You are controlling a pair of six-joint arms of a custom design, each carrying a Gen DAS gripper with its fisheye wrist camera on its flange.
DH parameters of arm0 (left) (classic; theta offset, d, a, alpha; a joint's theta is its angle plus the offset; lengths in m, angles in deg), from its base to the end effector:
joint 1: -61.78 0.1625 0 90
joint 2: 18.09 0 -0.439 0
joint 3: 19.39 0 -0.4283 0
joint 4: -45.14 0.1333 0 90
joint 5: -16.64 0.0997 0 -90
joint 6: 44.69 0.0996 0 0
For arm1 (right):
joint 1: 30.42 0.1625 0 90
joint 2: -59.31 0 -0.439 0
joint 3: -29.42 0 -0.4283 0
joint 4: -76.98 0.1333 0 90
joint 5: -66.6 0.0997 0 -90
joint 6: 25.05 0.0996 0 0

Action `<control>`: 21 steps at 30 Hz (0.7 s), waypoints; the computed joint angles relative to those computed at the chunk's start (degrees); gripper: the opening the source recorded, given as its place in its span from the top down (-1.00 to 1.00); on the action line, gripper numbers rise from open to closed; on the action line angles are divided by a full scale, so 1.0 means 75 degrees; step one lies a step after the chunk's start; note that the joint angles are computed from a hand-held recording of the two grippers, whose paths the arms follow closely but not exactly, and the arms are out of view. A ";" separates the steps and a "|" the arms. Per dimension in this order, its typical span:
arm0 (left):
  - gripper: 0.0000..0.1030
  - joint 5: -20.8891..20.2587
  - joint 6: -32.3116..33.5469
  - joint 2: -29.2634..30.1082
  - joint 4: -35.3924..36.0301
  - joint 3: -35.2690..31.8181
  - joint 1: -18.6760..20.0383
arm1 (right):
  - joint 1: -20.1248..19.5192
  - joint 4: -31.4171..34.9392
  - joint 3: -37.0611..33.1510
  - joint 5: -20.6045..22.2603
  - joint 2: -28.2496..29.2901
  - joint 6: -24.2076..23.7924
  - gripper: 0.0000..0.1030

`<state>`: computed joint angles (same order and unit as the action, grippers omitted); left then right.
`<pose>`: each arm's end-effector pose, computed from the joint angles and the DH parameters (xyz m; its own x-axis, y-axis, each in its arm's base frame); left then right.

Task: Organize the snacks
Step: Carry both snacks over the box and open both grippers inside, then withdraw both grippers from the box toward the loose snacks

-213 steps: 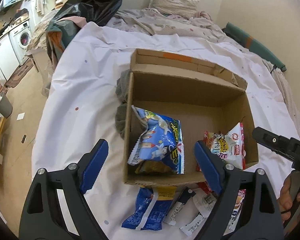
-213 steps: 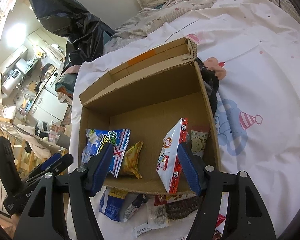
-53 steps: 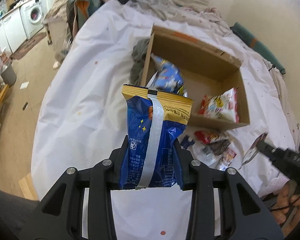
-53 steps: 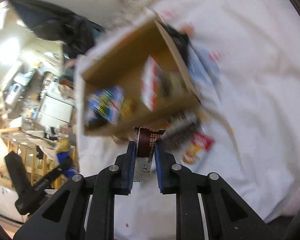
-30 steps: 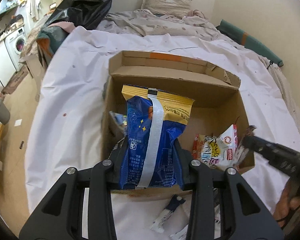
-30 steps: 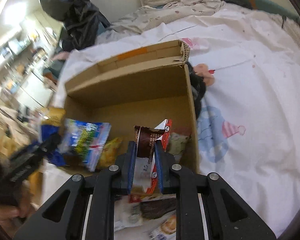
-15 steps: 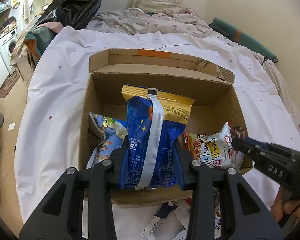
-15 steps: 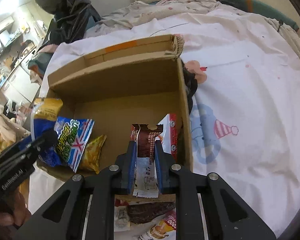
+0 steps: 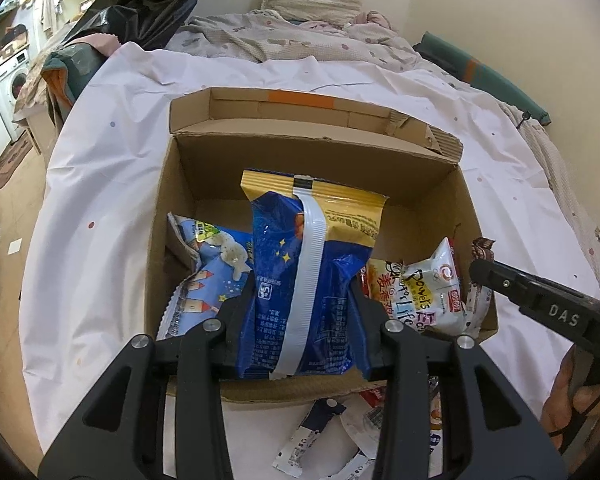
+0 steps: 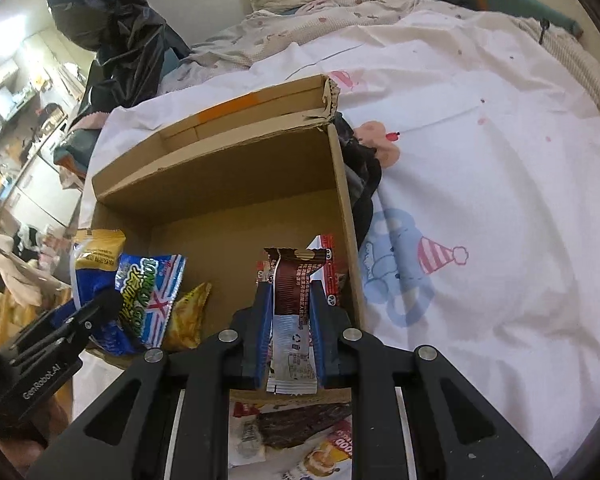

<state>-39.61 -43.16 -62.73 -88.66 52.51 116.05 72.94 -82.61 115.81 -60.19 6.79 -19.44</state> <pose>-0.3212 -0.7695 0.2238 -0.7521 0.3778 -0.5400 0.5801 0.7684 -0.2704 0.2450 -0.7129 0.2656 -0.8742 0.2316 0.4268 -0.1026 0.7710 -0.6286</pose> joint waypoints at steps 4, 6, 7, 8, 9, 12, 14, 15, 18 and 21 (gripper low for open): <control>0.28 -0.0063 0.0086 0.0000 -0.0029 0.0063 -0.0023 | 0.0145 -0.0109 -0.0174 -0.0936 0.0274 -0.0415 0.63; 0.02 -0.0041 0.0136 0.0007 0.0032 0.0085 -0.0044 | 0.0153 -0.0075 -0.0193 -0.1003 0.0298 -0.0495 0.63; -0.09 -0.0032 0.0144 0.0004 0.0050 0.0093 -0.0055 | 0.0134 -0.0091 -0.0160 -0.0874 0.0264 -0.0479 0.63; -0.23 -0.0037 0.0203 -0.0029 -0.0056 0.0162 -0.0070 | 0.0142 -0.0168 -0.0139 -0.0872 0.0260 -0.0519 0.63; -0.30 -0.0026 0.0261 -0.0049 -0.0181 0.0221 -0.0086 | 0.0155 -0.0244 -0.0132 -0.0882 0.0267 -0.0586 0.62; -0.68 0.0119 0.0582 -0.0111 -0.0608 0.0431 -0.0162 | 0.0134 -0.0273 -0.0103 -0.0600 0.0216 -0.0583 0.55; -0.72 0.0156 0.0532 -0.0150 -0.0698 0.0501 -0.0173 | 0.0105 0.0050 -0.0146 -0.0437 0.0195 -0.0408 0.55; -0.73 0.0141 0.0483 -0.0164 -0.0692 0.0507 -0.0168 | 0.0097 0.0099 -0.0143 -0.0383 0.0186 -0.0374 0.54; -0.73 0.0133 0.0386 -0.0196 -0.0699 0.0508 -0.0159 | 0.0090 0.0146 -0.0135 -0.0177 0.0157 -0.0384 -0.08; -0.73 0.0117 0.0376 -0.0245 -0.0851 0.0547 -0.0150 | 0.0145 -0.0398 -0.0049 -0.0154 0.0162 -0.0685 -0.44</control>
<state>-38.73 -40.33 -64.57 -95.05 56.61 114.93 74.03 -85.59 115.44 -61.35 8.01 -24.58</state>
